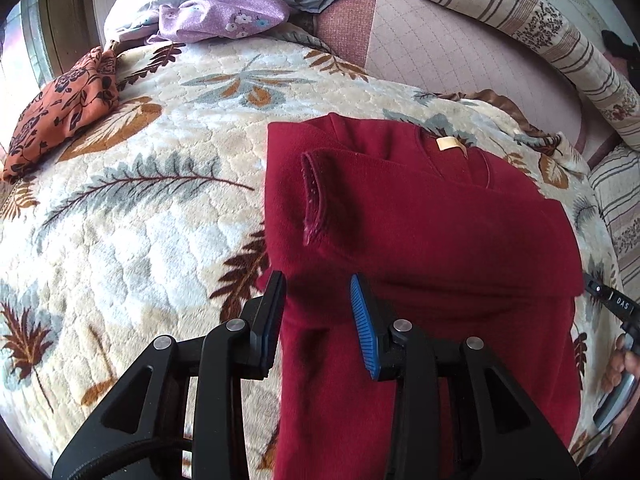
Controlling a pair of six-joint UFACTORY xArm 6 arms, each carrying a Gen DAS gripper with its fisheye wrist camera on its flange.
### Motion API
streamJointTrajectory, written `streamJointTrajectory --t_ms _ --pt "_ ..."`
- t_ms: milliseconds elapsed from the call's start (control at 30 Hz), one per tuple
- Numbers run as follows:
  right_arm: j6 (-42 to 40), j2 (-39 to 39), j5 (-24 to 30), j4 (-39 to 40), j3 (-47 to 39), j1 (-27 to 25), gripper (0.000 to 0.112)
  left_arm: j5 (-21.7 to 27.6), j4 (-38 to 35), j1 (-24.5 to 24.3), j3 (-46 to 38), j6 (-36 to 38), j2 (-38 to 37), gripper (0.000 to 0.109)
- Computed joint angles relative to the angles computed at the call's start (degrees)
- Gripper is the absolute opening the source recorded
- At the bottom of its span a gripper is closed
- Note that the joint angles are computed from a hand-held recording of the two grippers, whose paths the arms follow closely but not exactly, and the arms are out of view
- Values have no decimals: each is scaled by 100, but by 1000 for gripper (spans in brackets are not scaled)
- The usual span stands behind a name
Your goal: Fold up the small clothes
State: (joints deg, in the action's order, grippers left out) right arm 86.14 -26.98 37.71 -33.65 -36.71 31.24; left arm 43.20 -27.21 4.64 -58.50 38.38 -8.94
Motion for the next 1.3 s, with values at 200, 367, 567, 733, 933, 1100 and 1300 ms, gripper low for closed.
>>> streamJointTrajectory --t_ms 200,367,567,733,933,1100,1300 --pt "112 -772 21 380 276 882 14 524 -70 547 593 651 -732 33" --pt "870 -812 66 221 313 2118 66 979 -37 955 996 883 -1192 33" --pt "1367 -96 -304 21 189 2491 50 1267 49 1237 1380 896 -1646 33" --pt "1199 2 861 -214 -326 2969 8 1389 138 1442 1576 985 -1905 33" --pt "1492 -222 2315 -404 -650 3621 4 1442 173 1698 1841 1246 -2220 33" --pt "1715 -422 2223 -115 -353 3609 3 1610 160 1906 2024 1468 -2417 33" --pt "2121 -700 2081 -109 -198 3909 11 989 437 1821 2594 1537 -3026 56"
